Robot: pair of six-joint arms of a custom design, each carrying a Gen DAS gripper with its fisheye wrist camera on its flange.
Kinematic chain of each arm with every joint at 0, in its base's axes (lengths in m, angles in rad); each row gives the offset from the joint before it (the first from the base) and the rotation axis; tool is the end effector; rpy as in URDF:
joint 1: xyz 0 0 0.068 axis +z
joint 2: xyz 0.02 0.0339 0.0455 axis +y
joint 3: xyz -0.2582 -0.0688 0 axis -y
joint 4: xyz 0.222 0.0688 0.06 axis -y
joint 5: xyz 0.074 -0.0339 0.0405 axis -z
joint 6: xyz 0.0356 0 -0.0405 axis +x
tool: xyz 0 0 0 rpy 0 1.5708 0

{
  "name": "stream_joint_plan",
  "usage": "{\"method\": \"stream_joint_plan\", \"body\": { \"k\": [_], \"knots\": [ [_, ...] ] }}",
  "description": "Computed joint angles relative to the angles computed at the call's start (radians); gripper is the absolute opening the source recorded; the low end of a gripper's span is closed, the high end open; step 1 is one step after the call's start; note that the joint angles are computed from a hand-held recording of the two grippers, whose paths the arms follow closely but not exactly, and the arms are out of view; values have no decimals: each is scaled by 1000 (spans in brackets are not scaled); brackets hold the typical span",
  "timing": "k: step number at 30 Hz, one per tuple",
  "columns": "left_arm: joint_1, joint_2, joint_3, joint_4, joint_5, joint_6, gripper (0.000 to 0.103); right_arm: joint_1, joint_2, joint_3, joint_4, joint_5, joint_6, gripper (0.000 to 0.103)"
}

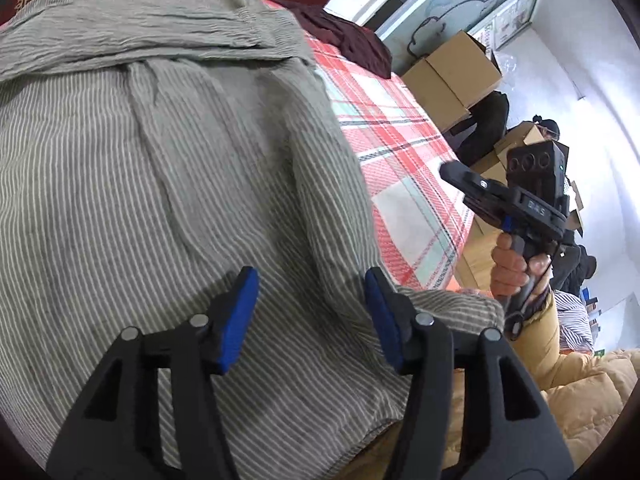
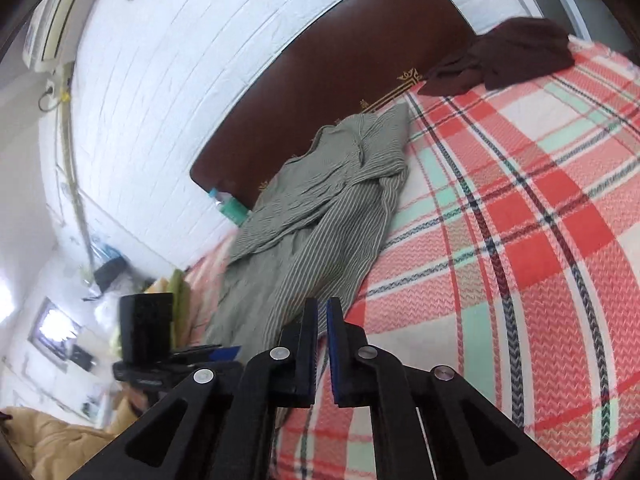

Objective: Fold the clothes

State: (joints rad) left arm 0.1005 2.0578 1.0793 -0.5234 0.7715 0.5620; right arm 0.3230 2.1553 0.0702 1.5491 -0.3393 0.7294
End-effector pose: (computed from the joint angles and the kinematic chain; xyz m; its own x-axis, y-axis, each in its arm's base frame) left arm 0.3223 0.0076 0.0917 -0.8528 0.2979 -0.4289 0.5085 0.6610 -0.5519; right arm 0.1840 0.0741 0.0511 -0.7414 0.4145 -0.5277 -0.1027 0.7070 0.6997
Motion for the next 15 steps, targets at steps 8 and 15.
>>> {"method": "stream_joint_plan", "body": {
  "k": [8, 15],
  "knots": [
    [18, 16, 8, -4, -12, -4, 57, 224, 124, 331, -313, 8, 19, 41],
    [36, 34, 24, -26, -8, 8, 57, 255, 160, 453, -395, -33, -2, 6]
  ]
}}
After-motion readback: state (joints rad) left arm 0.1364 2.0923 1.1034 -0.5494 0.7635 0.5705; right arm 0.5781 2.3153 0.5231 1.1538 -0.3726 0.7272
